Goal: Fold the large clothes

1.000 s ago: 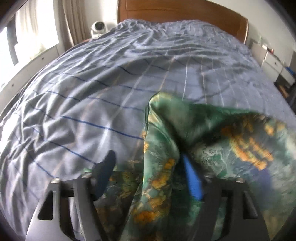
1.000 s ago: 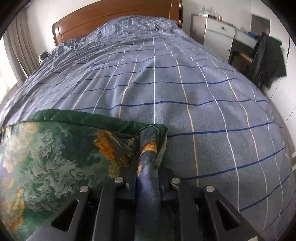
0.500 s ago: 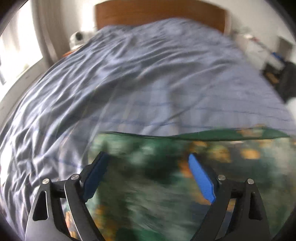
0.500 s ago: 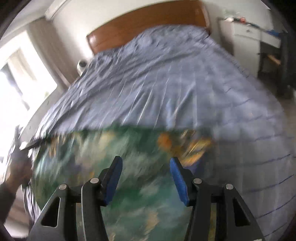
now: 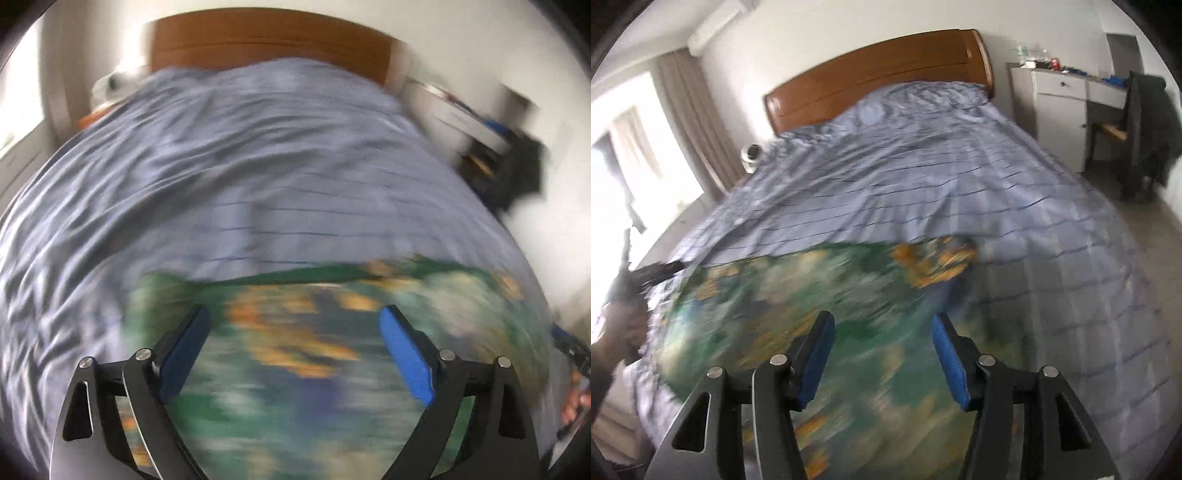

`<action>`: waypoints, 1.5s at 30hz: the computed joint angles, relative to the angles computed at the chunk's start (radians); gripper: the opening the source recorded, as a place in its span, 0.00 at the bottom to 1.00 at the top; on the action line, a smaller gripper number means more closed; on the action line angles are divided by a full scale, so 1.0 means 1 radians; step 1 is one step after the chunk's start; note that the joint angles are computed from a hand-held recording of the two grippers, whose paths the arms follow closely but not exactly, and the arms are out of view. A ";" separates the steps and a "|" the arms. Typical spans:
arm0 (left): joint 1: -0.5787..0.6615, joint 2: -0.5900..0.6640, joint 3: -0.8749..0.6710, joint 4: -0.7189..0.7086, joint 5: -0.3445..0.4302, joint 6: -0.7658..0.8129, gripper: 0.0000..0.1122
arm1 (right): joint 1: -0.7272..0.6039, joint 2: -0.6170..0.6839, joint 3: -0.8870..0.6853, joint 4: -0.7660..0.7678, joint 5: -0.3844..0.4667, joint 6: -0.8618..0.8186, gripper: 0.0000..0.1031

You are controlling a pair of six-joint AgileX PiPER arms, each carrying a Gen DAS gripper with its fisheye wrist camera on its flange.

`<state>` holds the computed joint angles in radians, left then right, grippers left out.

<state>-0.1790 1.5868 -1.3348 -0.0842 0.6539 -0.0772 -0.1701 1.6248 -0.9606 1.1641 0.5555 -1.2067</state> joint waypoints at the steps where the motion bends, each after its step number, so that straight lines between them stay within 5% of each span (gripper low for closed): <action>1: -0.047 0.025 -0.038 0.011 0.021 0.011 0.84 | 0.001 -0.037 0.054 0.036 0.009 -0.034 0.54; 6: -0.211 0.217 -0.225 0.168 0.117 -0.074 0.84 | -0.017 -0.187 0.271 0.154 0.075 -0.148 0.55; 9: -0.273 0.265 -0.211 0.286 0.157 -0.148 0.80 | -0.065 -0.287 0.385 0.152 0.143 -0.150 0.55; 16: -0.378 0.060 0.085 0.461 0.057 -0.285 0.80 | -0.248 -0.422 0.499 0.067 0.247 -0.157 0.55; 25: -0.562 -0.076 0.274 0.717 0.075 -0.568 0.81 | -0.382 -0.432 0.542 0.088 0.313 -0.174 0.56; 31: -0.654 -0.191 0.393 0.708 0.091 -0.654 0.81 | -0.398 -0.451 0.580 0.078 0.289 -0.186 0.56; 34: -0.655 -0.251 0.417 0.582 0.082 -0.578 0.81 | -0.388 -0.406 0.588 0.103 0.220 -0.192 0.57; 38: -0.677 -0.305 0.410 0.530 0.103 -0.572 0.81 | -0.444 -0.206 0.527 0.202 0.264 -0.223 0.82; 43: -0.706 -0.303 0.350 0.561 0.141 -0.589 0.81 | -0.407 0.091 0.368 0.373 0.303 -0.180 0.83; 45: -0.696 -0.284 0.306 0.535 0.154 -0.550 0.81 | -0.348 0.155 0.312 0.391 0.244 -0.123 0.84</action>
<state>-0.8750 1.3024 -1.0292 0.4512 0.8084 -0.6271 -0.5180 1.7796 -0.6486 1.5548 0.7999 -1.3298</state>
